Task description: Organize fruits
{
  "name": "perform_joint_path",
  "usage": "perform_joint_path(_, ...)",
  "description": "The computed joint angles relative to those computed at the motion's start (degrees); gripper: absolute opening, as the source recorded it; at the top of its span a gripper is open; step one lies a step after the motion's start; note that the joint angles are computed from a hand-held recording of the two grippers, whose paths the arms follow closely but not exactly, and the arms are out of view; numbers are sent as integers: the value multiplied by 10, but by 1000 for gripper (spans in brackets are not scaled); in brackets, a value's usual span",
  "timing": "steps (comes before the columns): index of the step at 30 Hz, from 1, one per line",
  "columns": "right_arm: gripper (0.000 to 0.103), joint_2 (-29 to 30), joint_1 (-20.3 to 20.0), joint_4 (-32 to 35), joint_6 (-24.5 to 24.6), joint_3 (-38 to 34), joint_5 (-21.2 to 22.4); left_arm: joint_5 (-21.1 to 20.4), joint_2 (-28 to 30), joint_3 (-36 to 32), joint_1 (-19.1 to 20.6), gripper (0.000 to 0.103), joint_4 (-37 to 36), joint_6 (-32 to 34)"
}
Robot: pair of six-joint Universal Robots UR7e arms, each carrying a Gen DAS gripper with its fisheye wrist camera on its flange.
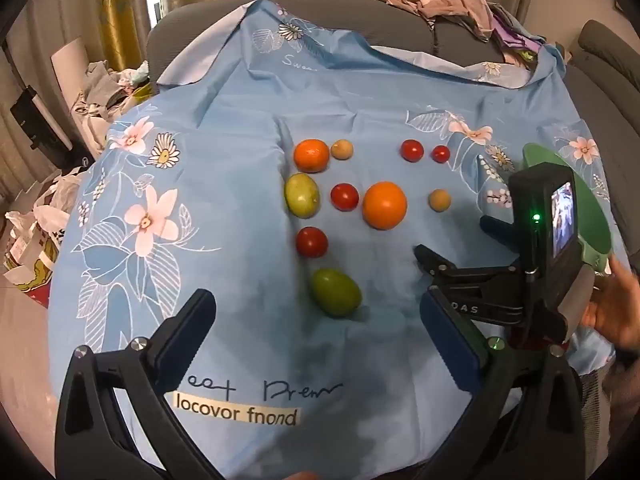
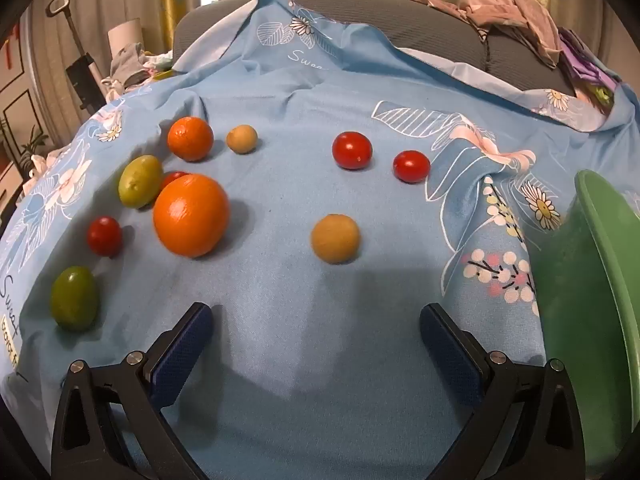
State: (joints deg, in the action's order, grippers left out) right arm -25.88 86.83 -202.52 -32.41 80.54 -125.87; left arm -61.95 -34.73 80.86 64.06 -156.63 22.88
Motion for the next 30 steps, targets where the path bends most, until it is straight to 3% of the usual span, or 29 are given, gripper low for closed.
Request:
perform_joint_path(8, 102, 1, -1, -4, -1, 1, 1, -16, -11, 11, 4, 102, 0, 6)
perform_joint_path(10, 102, 1, -1, -2, 0, 1, 0, 12, -3, 4, 1, 102, 4, 1)
perform_joint_path(17, 102, -1, 0, 12, 6, 0, -4, 20, 3, -4, 0, 102, 2, 7)
perform_joint_path(20, 102, -22, 5, 48, 33, 18, -3, 33, -1, 6, -8, 102, -18, 20)
perform_joint_path(24, 102, -62, 23, 11, 33, 74, 22, 40, -2, 3, -15, 102, -35, 35)
perform_joint_path(30, 102, -111, 61, -34, 26, 124, 13, 28, -8, 5, -27, 102, -54, 48)
